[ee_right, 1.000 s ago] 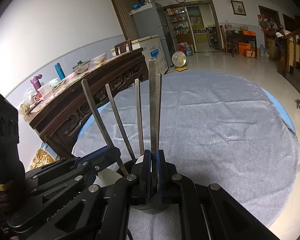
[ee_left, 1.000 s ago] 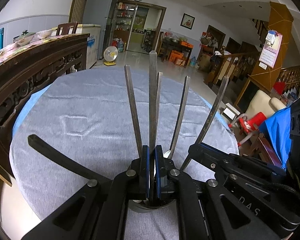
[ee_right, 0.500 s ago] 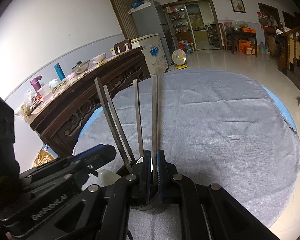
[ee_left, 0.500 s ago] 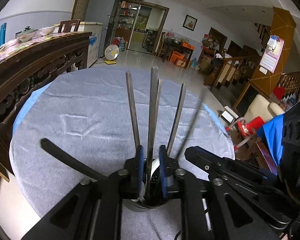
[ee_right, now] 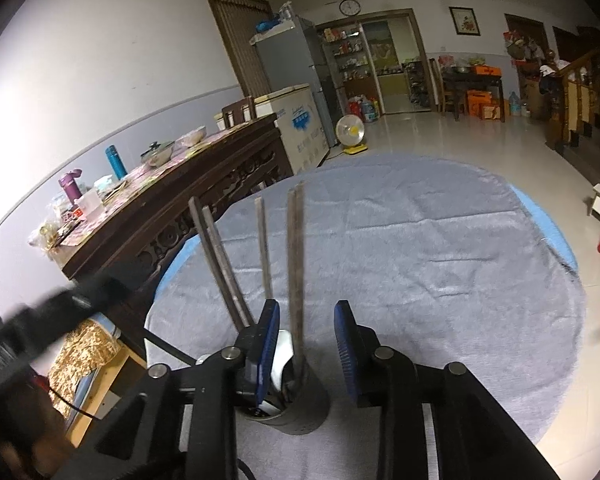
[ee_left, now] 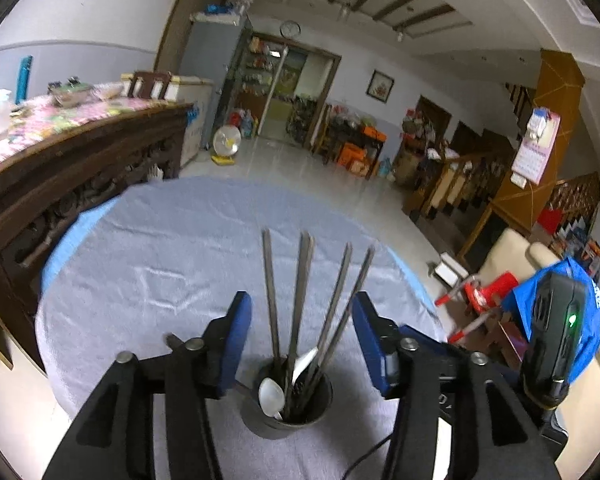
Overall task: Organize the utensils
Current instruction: 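Open both grippers to release the chopsticks and withdraw from the holder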
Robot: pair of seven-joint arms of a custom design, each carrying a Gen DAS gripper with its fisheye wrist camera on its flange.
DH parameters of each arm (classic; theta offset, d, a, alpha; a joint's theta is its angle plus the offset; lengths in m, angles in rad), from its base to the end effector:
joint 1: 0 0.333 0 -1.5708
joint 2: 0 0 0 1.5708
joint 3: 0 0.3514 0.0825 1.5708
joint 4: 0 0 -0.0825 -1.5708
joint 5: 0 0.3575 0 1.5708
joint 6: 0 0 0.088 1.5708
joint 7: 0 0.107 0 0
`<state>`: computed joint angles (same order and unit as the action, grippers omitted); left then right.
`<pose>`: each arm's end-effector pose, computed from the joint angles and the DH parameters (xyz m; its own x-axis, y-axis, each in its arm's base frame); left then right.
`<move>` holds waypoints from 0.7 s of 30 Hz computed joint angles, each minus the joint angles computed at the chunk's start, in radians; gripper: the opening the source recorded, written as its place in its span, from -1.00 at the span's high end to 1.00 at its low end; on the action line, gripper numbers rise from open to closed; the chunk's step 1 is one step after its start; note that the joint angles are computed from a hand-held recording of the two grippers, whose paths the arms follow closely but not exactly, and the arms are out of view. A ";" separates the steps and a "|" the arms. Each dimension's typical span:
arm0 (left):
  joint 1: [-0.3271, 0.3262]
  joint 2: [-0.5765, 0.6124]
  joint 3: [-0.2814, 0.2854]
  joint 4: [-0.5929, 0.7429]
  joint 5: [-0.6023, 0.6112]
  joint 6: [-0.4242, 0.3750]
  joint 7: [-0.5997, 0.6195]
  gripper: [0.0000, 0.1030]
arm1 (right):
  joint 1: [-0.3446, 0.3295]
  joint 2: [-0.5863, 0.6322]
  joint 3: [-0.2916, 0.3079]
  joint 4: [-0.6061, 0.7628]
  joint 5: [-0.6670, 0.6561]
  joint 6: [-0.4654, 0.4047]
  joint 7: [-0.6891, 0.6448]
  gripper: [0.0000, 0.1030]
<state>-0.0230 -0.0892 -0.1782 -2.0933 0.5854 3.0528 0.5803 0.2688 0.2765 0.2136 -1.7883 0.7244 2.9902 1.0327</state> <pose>0.5212 -0.1547 0.6247 0.0438 -0.9500 0.3092 -0.4979 -0.2891 -0.8176 0.6122 0.2479 0.5428 0.4227 -0.8681 -0.2600 -0.6112 -0.0613 -0.7891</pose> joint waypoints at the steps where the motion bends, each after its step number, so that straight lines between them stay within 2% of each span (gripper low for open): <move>1: 0.019 -0.012 -0.010 -0.001 0.048 -0.002 -0.044 -0.06 | 0.003 -0.006 -0.007 -0.007 -0.004 0.006 0.009 0.31; 3: 0.048 -0.034 -0.023 -0.006 0.115 -0.007 -0.108 -0.08 | 0.002 -0.023 -0.014 -0.025 -0.005 0.021 0.020 0.25; 6: 0.080 -0.062 -0.038 -0.018 0.187 -0.022 -0.176 -0.21 | -0.007 -0.053 -0.010 -0.054 0.012 0.041 0.011 -0.06; 9: 0.105 -0.085 -0.050 -0.037 0.247 -0.041 -0.231 -0.27 | -0.012 -0.091 -0.001 -0.092 0.042 0.067 -0.024 -0.10; 11: 0.096 -0.094 -0.045 -0.052 0.243 -0.067 -0.220 -0.31 | -0.001 -0.110 -0.011 -0.114 0.038 0.070 -0.022 -0.18; 16: 0.068 -0.111 -0.026 -0.096 0.189 -0.109 -0.167 -0.31 | 0.024 -0.155 -0.030 -0.179 0.034 0.068 -0.016 -0.18; 21: 0.035 -0.124 -0.018 -0.134 0.114 -0.145 -0.098 -0.36 | 0.036 -0.187 -0.029 -0.229 0.104 0.056 -0.071 -0.19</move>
<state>0.0121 -0.2134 -0.1965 -2.2272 0.6993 2.9082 0.4827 0.3051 0.0897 0.1842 -2.0176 0.8284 3.0467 0.9621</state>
